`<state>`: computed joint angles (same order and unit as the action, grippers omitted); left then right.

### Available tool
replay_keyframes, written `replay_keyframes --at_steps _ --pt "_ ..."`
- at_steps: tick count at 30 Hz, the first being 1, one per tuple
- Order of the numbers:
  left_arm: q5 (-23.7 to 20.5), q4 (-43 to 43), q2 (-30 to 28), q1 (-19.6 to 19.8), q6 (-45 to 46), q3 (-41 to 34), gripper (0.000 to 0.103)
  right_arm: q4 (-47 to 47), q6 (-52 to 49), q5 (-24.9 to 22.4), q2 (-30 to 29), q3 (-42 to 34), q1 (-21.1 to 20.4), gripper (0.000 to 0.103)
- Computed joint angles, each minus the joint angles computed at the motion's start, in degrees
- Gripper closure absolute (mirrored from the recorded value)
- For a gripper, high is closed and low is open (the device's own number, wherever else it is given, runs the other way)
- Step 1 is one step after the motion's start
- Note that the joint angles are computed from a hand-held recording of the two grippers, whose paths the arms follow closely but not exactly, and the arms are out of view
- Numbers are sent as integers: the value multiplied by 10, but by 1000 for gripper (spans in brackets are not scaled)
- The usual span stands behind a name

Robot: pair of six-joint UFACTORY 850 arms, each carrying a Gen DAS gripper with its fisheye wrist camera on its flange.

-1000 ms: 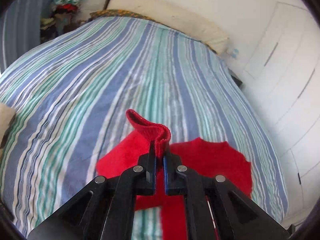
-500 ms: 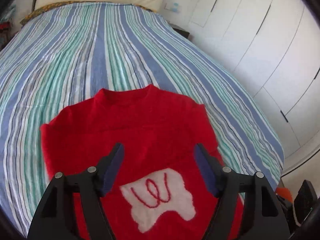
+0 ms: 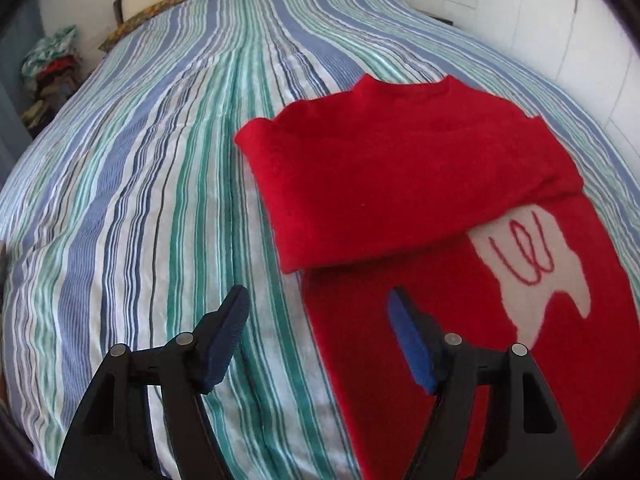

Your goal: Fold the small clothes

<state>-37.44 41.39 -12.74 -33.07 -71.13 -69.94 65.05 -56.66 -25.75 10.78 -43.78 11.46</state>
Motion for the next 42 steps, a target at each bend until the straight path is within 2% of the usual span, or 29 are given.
replay_keyframes --at_steps 2,3,5,6,9,11,13,15,17,20,22,24,26,28,29,30,32,33,35,38,40,42 --pt "-39 55 -25 5 -109 -13 44 -11 10 8 1 0 4 27" --pt "-43 60 -27 11 -144 -7 68 -17 15 12 0 0 6 27" --pt "-10 75 -14 17 -217 22 72 -30 26 18 1 0 9 27" --pt "-8 91 -9 13 -237 32 73 -34 28 20 1 0 11 27" --pt "0 90 -4 12 -233 40 76 -40 29 20 0 -1 11 27" --pt "16 83 -3 19 -232 42 75 -47 44 1 -8 -11 5 27" --pt "25 89 -4 21 -242 45 72 -28 62 -51 -29 -37 -11 27" --pt "31 105 -3 21 -261 50 72 -11 81 -106 -68 -87 -21 27" --pt "34 111 -2 21 -269 52 72 -3 85 -136 -119 -156 -18 27" --pt "39 115 -1 22 -275 55 71 -30 128 -145 -221 -275 -5 28" --pt "40 121 0 22 -281 58 71 -78 182 -138 -294 -353 7 34" --pt "42 125 0 22 -285 59 71 -139 255 -148 -362 -424 17 46" --pt "47 127 1 23 -289 61 71 -187 310 -160 -414 -476 27 53" --pt "55 133 4 25 -298 66 71 -221 356 -159 -444 -502 34 72" --pt "59 136 6 26 -302 69 71 -220 363 -158 -451 -507 36 100" --pt "62 140 7 26 -308 71 71 -230 366 -145 -448 -504 39 99" --pt "63 148 7 26 -316 72 71 -240 345 -72 -411 -469 49 99" --pt "62 149 6 25 -317 72 71 -265 360 -51 -400 -460 53 99" --pt "59 148 4 24 -315 71 71 -326 404 -45 -397 -459 59 99" --pt "63 139 7 25 -304 71 68 -417 461 -75 -415 -479 70 97" --pt "60 110 14 25 -275 69 52 -427 471 -68 -411 -471 71 85" --pt "40 73 29 19 -245 70 39 -391 445 -57 -394 -448 62 61"
